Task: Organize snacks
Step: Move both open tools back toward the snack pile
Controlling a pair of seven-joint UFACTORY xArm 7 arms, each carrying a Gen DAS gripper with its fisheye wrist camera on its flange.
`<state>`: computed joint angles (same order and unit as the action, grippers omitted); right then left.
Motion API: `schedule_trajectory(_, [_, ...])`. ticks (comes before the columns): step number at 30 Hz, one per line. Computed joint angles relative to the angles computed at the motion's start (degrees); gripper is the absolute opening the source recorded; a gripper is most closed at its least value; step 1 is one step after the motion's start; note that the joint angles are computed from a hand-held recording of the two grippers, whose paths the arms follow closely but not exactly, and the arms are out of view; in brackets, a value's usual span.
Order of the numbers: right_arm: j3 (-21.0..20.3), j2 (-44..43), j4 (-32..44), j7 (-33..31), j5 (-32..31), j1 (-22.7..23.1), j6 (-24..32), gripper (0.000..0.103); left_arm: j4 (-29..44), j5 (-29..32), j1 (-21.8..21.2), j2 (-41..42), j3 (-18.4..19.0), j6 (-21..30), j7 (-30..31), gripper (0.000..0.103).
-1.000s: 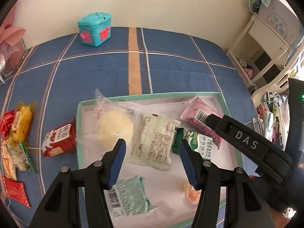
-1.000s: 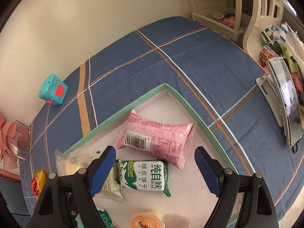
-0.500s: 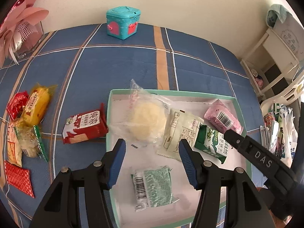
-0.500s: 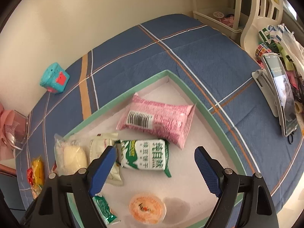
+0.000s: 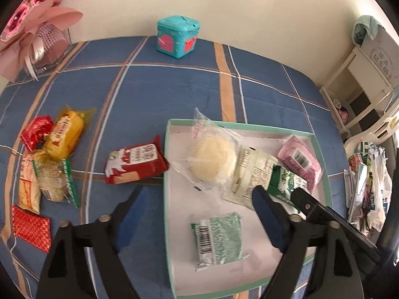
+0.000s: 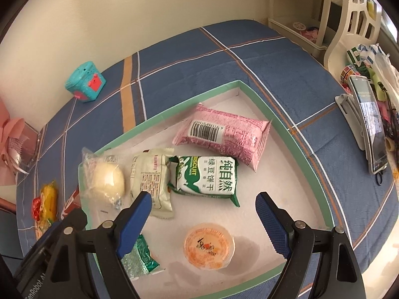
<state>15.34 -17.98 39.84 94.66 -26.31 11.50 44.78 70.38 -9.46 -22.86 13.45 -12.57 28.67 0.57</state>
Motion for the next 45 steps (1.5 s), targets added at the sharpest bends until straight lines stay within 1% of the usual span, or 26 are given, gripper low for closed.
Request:
schedule_trajectory(1, [0.2, -0.1, 0.0, 0.1, 0.1, 0.2, 0.5, 0.097, -0.5, 0.3, 0.0, -0.3, 0.2, -0.7, -0.2, 0.088])
schedule_trajectory(2, [0.2, -0.1, 0.0, 0.1, 0.1, 0.2, 0.5, 0.103, -0.9, 0.4, 0.0, -0.5, 0.4, -1.3, -0.4, 0.092])
schedule_trajectory(3, [0.4, -0.1, 0.1, 0.1, 0.1, 0.3, 1.0, 0.103, -1.2, 0.6, 0.1, -0.6, 0.5, -1.7, -0.6, 0.094])
schedule_trajectory(4, [0.5, -0.2, 0.1, 0.4, -0.1, 0.4, 1.2, 0.103, -1.5, 0.6, 0.3, -0.8, 0.6, -2.2, -0.7, 0.095])
schedule_trajectory(6, [0.7, -0.3, -0.1, 0.6, -0.1, 0.7, 1.0, 0.103, -2.2, 1.0, 0.6, -1.3, 0.8, -2.9, -0.5, 0.095])
schedule_trajectory(9, [1.5, 0.2, 0.8, 0.7, -1.1, 1.2, 2.4, 0.103, -3.3, 3.3, 0.4, -1.9, 1.5, -4.2, -1.6, 0.095])
schedule_trajectory(12, [2.1, 0.3, 1.3, 1.4, -2.1, 1.8, 2.9, 0.103, -4.3, 3.3, 1.1, -2.6, 1.4, -4.9, -0.8, 0.095])
schedule_trajectory(14, [2.0, 0.2, 1.3, 1.7, -2.4, 2.2, 2.9, 0.103, -5.7, 2.5, 1.8, -3.5, 1.1, -6.6, 0.7, 0.095])
schedule_trajectory(16, [2.3, 0.1, 1.2, 2.5, -2.8, 2.5, 2.7, 0.103, -7.3, 3.3, 2.0, -4.6, 1.5, -9.0, 1.4, 0.096])
schedule_trajectory(18, [3.2, 0.3, 1.5, 3.8, -3.7, 2.9, 3.1, 0.103, -8.5, 4.0, 2.2, -5.5, 1.7, -10.3, 1.8, 0.096])
schedule_trajectory(21, [3.3, 0.6, 1.9, 4.4, -4.2, 3.5, 3.4, 0.103, -9.6, 1.9, 3.3, -6.9, 1.5, -10.3, 3.9, 0.096])
schedule_trajectory(25, [4.3, 1.3, 3.1, 5.8, -5.4, 4.9, 3.6, 0.103, -11.2, 1.0, 3.9, -8.7, 2.0, -9.9, 5.2, 0.096])
schedule_trajectory(31, [4.6, 2.0, 4.2, 7.2, -5.4, 6.7, 3.7, 0.103, -13.9, 3.1, 4.3, -11.2, 3.1, -9.6, 4.1, 0.096])
schedule_trajectory(37, [4.7, 5.3, 7.0, 6.3, -4.9, 9.3, 4.2, 0.103, -16.2, 3.5, 5.2, -13.2, 3.8, -7.7, 4.7, 0.096])
schedule_trajectory(44, [4.0, 8.6, 10.1, 6.9, -6.6, 11.6, 4.2, 0.103, -17.5, 2.0, 6.5, -14.7, 4.9, -6.4, 5.8, 0.096])
schedule_trajectory(45, [3.9, 10.3, 11.5, 6.6, -7.0, 11.9, 4.0, 0.103, -17.4, 1.6, 6.9, -14.7, 5.2, -5.9, 5.6, 0.096])
